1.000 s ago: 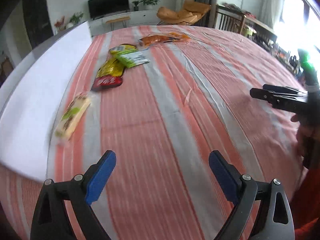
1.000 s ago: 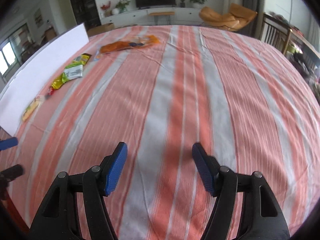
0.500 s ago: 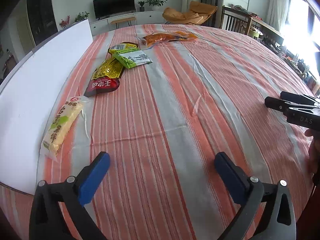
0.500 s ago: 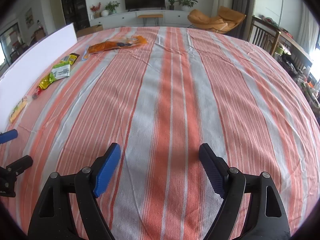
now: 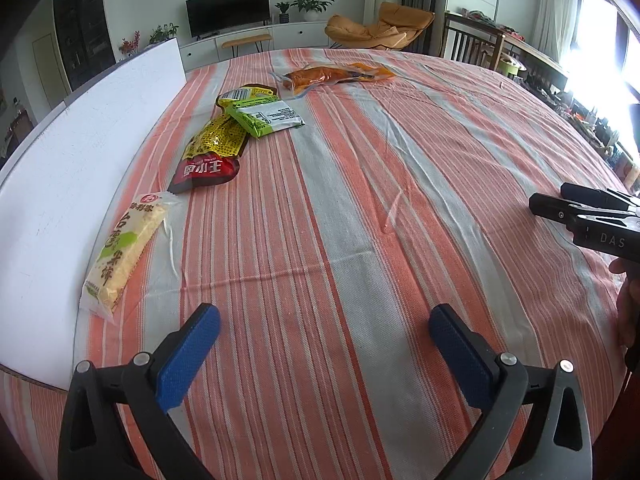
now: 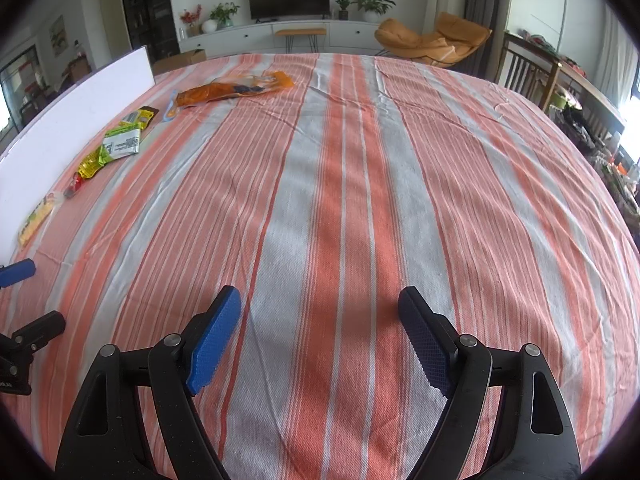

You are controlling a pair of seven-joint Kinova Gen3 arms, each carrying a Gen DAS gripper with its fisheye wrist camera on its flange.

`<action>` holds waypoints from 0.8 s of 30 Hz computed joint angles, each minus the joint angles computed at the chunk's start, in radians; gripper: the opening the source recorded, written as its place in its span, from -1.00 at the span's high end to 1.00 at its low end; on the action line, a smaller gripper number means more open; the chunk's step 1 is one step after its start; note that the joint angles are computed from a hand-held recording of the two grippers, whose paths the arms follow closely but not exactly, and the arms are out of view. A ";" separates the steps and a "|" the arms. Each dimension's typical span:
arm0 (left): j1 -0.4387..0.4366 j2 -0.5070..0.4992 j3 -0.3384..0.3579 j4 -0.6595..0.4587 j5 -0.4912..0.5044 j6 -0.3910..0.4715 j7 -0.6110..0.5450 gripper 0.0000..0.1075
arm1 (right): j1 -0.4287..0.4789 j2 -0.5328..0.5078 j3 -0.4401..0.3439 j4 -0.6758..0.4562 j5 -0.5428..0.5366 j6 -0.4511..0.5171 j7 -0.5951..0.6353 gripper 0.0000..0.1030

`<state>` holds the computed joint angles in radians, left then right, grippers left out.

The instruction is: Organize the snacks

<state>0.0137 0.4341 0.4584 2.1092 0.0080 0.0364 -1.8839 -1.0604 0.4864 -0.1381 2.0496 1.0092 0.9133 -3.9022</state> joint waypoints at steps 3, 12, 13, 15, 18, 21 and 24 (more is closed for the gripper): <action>-0.002 0.000 0.001 0.002 0.007 -0.003 -0.008 -0.92 | 0.000 0.000 -0.001 0.000 0.000 0.000 0.000 -0.62; 0.159 -0.060 -0.184 0.053 0.044 -0.060 0.013 -0.91 | 0.001 -0.002 -0.002 0.000 -0.001 0.001 0.002 -0.62; 0.197 -0.077 -0.226 0.067 0.032 -0.075 0.021 -0.91 | 0.001 -0.002 -0.002 0.000 -0.001 0.001 0.002 -0.62; 0.281 -0.098 -0.319 0.074 0.050 -0.096 -0.007 -0.91 | 0.001 -0.002 -0.002 0.000 -0.001 0.001 0.002 -0.62; 0.328 -0.101 -0.401 0.014 0.121 -0.068 -0.078 -0.91 | 0.001 -0.002 -0.002 0.000 -0.002 0.001 0.002 -0.63; 0.224 -0.048 -0.342 -0.119 0.127 0.052 -0.039 -0.91 | 0.002 -0.003 -0.002 0.000 -0.001 0.000 0.003 -0.63; 0.206 0.014 -0.340 -0.237 0.023 0.156 0.058 -0.90 | 0.001 -0.002 -0.002 -0.002 -0.003 0.002 0.003 -0.63</action>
<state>0.2201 0.4482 0.1187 1.8723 0.0311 0.1923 -1.8254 -1.0594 0.4842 -0.1402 2.0479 1.0066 0.9157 -3.8994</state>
